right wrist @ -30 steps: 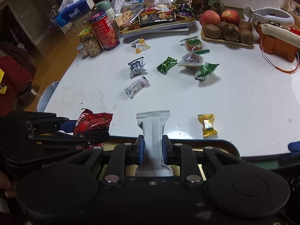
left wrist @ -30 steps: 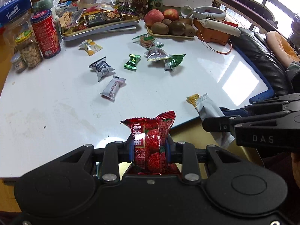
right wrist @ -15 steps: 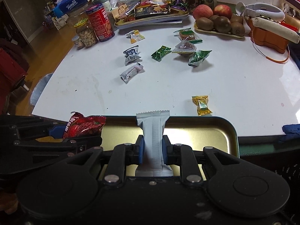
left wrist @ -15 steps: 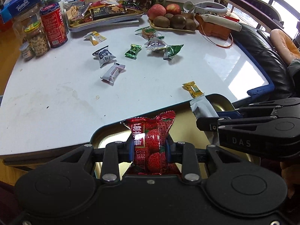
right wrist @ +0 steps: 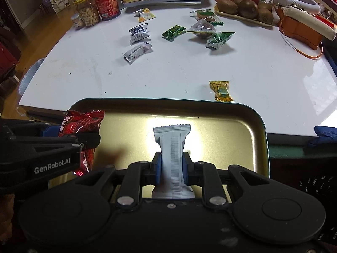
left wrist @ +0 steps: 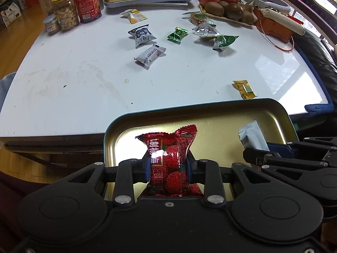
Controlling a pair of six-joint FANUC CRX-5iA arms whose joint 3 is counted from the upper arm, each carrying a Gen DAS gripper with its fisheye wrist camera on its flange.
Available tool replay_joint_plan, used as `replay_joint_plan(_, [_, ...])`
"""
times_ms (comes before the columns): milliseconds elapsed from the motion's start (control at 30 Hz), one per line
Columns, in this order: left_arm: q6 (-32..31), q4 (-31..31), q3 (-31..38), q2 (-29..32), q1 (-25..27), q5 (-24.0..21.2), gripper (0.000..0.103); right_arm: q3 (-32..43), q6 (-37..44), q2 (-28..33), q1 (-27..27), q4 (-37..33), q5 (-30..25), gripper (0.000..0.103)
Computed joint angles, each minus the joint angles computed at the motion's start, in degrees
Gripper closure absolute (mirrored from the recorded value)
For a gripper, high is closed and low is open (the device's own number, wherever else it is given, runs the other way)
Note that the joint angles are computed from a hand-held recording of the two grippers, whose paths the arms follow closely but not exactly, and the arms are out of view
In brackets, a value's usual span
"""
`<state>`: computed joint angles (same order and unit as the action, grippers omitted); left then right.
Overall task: Organize snacks
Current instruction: 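Carry both held snacks over the gold tray with both tools, then open left tool over the tray while right tool releases the white bar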
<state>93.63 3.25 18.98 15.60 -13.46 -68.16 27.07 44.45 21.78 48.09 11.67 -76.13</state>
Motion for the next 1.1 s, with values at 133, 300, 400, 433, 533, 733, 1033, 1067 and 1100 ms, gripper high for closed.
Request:
replay_joint_plan(133, [2.61,-1.73,0.58,0.55,-0.43,-0.8,0.065,0.33,0.59,0.38,0.13,-0.13,-0.85,0.082])
replay_joint_plan(300, [5.07,-3.4,1.24,1.18,-0.8,-1.94,0.065,0.8,1.0,0.7,0.06,-0.53,-1.41,0.082])
replay_joint_plan(400, [5.73,-3.84,1.63,1.47,-0.98,-2.44,0.065,0.99,1.11,0.88,0.01,-0.56,-1.54,0.082])
replay_joint_plan(433, [5.9,-3.82,1.64,1.49,-0.99,-2.46,0.065,1.05,1.11,0.94,-0.02,-0.56,-1.61,0.082])
replay_joint_plan(533, [6.16,-3.81,1.64,1.55,-1.01,-2.65,0.065,1.59,1.19,1.34,-0.1,-0.9,-2.12,0.082])
replay_joint_plan(733, [6.03,-3.7,1.96,2.0,-1.07,-3.35,0.065,2.57,1.88,2.26,-0.14,-1.16,-2.92,0.082])
replay_joint_plan(1033, [6.52,-4.34,3.27,2.79,-1.26,-4.7,0.057,2.31,0.82,2.29,0.13,-0.46,-2.9,0.076])
replay_joint_plan(1067, [6.39,-4.27,2.99,2.56,-1.22,-4.17,0.05,2.21,0.67,2.27,0.2,-0.18,-2.75,0.07])
replay_joint_plan(1100, [6.35,-4.29,2.8,2.32,-1.22,-3.75,0.043,1.96,0.33,2.14,0.32,0.25,-2.58,0.063])
